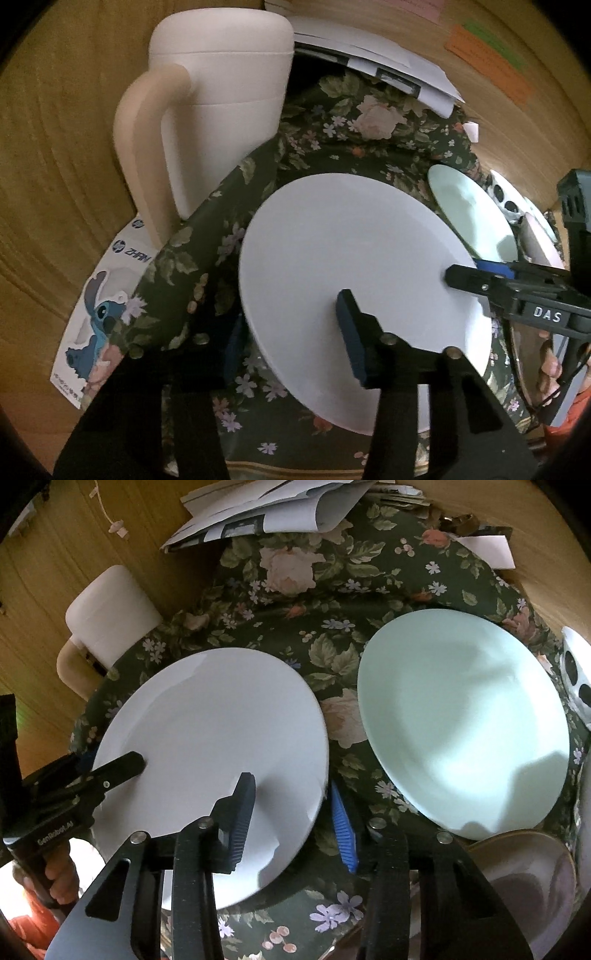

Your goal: Organize plates and bowls

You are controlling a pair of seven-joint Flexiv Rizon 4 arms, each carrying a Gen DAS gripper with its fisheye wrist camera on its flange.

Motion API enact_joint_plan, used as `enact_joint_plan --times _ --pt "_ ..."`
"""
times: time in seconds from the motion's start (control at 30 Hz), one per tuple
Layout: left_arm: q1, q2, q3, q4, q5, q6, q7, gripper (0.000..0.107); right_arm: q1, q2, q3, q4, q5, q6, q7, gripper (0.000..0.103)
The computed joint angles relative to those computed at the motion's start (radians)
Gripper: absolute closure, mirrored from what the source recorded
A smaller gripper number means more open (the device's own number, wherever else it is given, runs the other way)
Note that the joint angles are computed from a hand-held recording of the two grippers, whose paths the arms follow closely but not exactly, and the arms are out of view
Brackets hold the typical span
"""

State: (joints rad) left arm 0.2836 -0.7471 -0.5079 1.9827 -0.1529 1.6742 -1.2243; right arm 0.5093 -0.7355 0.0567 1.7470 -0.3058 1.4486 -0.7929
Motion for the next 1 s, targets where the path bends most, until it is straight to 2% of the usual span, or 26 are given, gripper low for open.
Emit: enact_joint_plan --times 0.07,0.27,0.37,0.53,0.67,0.8,1.0 --pt "-0.001 0.001 0.000 0.001 0.000 0.003 -0.003 0.062 0.002 -0.001 -0.001 -0.001 -0.001 0.000 -0.001 0.067" --pt "0.022 -0.003 -0.025 0.011 0.017 0.012 0.007 0.062 0.059 0.002 -0.070 0.001 -0.039 -0.019 0.038 0.067" --pt "0.018 0.003 -0.022 0.012 0.019 0.010 0.003 0.062 0.057 0.009 -0.071 0.013 -0.046 -0.010 0.050 0.067" --pt "0.051 -0.004 -0.062 0.016 0.017 0.005 0.004 0.062 0.069 0.022 -0.090 0.041 -0.053 0.018 0.073 0.068" --pt "0.046 0.006 -0.059 0.030 0.047 0.048 0.002 0.062 0.102 0.046 -0.136 0.086 -0.060 0.067 0.107 0.068" --pt "0.074 0.004 -0.094 0.034 0.069 0.046 -0.004 0.062 0.137 0.067 -0.182 0.124 -0.066 0.099 0.133 0.068" --pt "0.074 0.016 -0.102 0.040 0.091 0.057 -0.015 0.062 0.211 0.106 -0.273 0.191 -0.063 0.154 0.169 0.068"
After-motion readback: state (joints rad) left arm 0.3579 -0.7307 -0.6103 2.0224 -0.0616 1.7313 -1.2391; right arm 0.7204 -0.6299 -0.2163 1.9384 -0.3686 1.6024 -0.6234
